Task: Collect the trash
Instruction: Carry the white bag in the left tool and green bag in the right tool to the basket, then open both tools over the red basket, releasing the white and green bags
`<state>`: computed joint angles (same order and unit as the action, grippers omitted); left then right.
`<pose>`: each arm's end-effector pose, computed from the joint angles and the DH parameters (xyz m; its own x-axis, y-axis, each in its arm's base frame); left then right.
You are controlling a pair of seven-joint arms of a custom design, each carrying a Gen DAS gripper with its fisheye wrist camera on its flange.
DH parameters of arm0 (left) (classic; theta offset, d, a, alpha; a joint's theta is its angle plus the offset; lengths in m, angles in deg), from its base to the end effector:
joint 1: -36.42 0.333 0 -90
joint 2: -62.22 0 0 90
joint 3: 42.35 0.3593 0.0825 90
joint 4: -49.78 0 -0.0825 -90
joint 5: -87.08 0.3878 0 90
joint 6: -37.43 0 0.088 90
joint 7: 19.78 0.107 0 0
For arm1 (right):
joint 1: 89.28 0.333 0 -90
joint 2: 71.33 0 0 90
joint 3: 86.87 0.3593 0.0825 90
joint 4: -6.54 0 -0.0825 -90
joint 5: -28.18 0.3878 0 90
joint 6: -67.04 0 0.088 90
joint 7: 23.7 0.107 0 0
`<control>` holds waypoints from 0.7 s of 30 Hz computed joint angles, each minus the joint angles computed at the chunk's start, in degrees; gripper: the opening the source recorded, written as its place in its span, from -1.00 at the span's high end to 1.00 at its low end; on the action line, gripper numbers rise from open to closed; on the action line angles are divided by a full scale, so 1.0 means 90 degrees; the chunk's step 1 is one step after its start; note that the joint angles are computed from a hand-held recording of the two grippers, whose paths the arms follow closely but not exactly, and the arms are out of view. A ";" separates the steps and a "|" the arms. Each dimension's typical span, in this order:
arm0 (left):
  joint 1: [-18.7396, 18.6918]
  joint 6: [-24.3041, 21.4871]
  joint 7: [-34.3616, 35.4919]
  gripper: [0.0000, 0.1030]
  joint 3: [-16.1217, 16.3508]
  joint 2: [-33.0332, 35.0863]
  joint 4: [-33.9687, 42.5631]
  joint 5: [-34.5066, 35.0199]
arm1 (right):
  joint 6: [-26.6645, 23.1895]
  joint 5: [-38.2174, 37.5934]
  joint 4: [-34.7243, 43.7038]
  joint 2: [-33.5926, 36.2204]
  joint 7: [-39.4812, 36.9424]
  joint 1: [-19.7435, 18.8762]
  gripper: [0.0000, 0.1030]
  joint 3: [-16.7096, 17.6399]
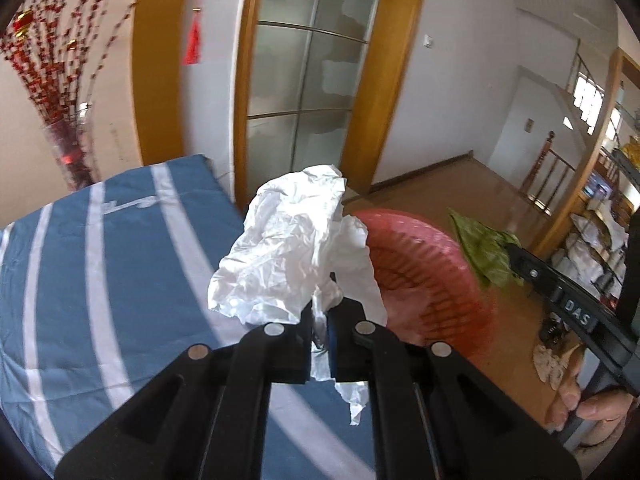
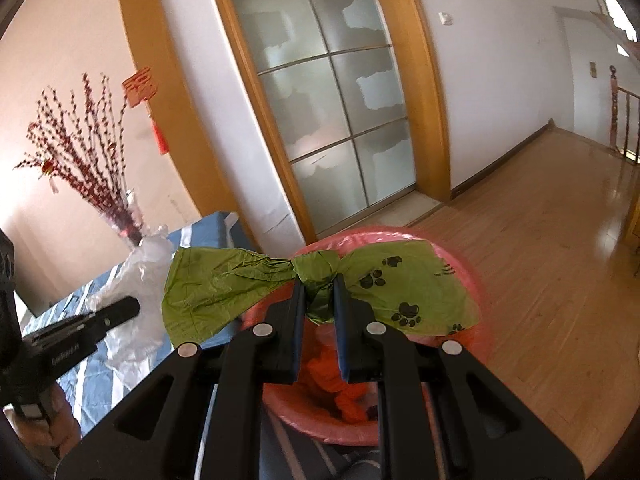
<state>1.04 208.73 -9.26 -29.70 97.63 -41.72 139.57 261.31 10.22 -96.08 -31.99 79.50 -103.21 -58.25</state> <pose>0.6585 -0.3757 0.3753 -0.0364 -0.9867 0.1584 -0.6504 -0.0969 -0.7534 0.7169 0.1406 0.3604 0.2514 -0.9249 -0.2852 -0.5849 0.0896 -0.8061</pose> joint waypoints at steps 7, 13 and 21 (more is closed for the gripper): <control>0.0201 -0.0152 0.0921 0.86 -0.0533 0.0556 0.0755 -0.0806 | -0.0036 0.0218 0.0181 0.0099 0.0193 0.0021 0.73 -0.0156; 0.0202 -0.0298 0.1631 0.85 -0.0695 0.1020 0.1376 -0.1581 | -0.0143 0.0253 0.0454 0.0315 0.0201 -0.0134 0.73 0.0045; 0.0317 -0.0678 0.2561 0.67 -0.0954 0.1628 0.2188 -0.2562 | -0.0640 0.0265 0.1000 0.1005 -0.0161 -0.0831 0.62 0.1119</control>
